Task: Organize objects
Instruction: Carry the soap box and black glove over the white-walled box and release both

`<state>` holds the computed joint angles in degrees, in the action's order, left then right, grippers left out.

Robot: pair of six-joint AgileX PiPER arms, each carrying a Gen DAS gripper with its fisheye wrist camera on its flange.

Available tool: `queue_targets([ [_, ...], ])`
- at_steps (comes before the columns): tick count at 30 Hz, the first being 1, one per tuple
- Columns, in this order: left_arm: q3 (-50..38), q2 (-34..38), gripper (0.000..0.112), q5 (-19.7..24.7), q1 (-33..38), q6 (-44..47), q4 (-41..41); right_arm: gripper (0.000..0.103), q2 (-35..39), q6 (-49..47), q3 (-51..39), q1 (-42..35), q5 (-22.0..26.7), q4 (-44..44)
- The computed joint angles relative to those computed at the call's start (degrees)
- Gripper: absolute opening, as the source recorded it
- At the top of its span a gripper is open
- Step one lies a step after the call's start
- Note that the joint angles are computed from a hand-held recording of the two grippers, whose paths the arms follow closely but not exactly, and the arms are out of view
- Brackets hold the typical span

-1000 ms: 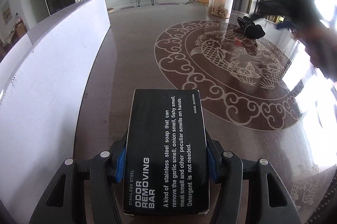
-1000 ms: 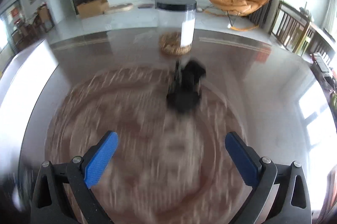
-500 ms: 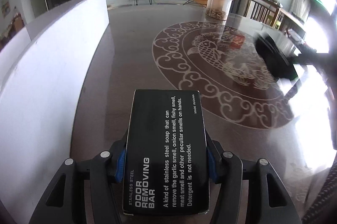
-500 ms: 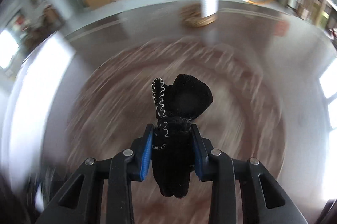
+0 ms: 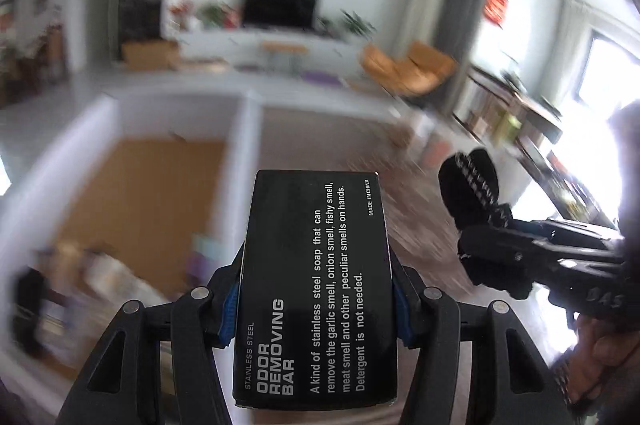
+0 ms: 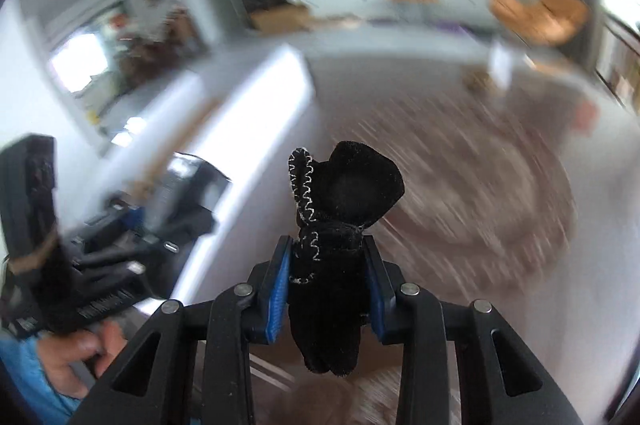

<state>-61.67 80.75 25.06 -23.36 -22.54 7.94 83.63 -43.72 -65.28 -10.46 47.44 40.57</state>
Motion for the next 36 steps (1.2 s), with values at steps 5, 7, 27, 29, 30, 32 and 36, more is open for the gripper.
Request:
queue_targets([
  [5, -2.98, 0.05, 0.057, 6.29, 14.92, 4.37, 0.41, 0.034, 9.95, 10.83, -18.16, 17.04, 0.86, -2.24],
  [7, -4.31, 3.34, 0.057, 8.53, 20.1, 7.03, -0.36, 0.034, 16.21, 16.73, -25.58, 22.86, 0.97, -6.41],
  [27, -4.04, 2.46, 0.103, 11.58, 22.46, -1.81, 4.2, 0.075, 29.61, 28.19, -46.57, 27.51, 13.79, -20.86],
  [29, -5.86, 2.29, 0.103, 16.22, 21.35, -7.23, 7.65, 0.079, 30.1, 27.57, -48.01, 26.98, 14.93, -21.59],
  [30, -6.26, 1.87, 0.103, 18.04, 20.05, -10.21, 10.43, 0.079, 30.15, 27.52, -48.3, 26.96, 15.21, -22.34],
  [32, -5.88, 1.05, 0.103, 18.87, 19.19, -12.56, 12.9, 0.079, 30.12, 27.78, -48.41, 26.97, 15.56, -23.73],
  [36, -5.56, 0.75, 0.103, 20.36, 20.72, -13.21, 9.1, 0.079, 30.84, 28.19, -47.84, 27.23, 15.55, -24.67],
])
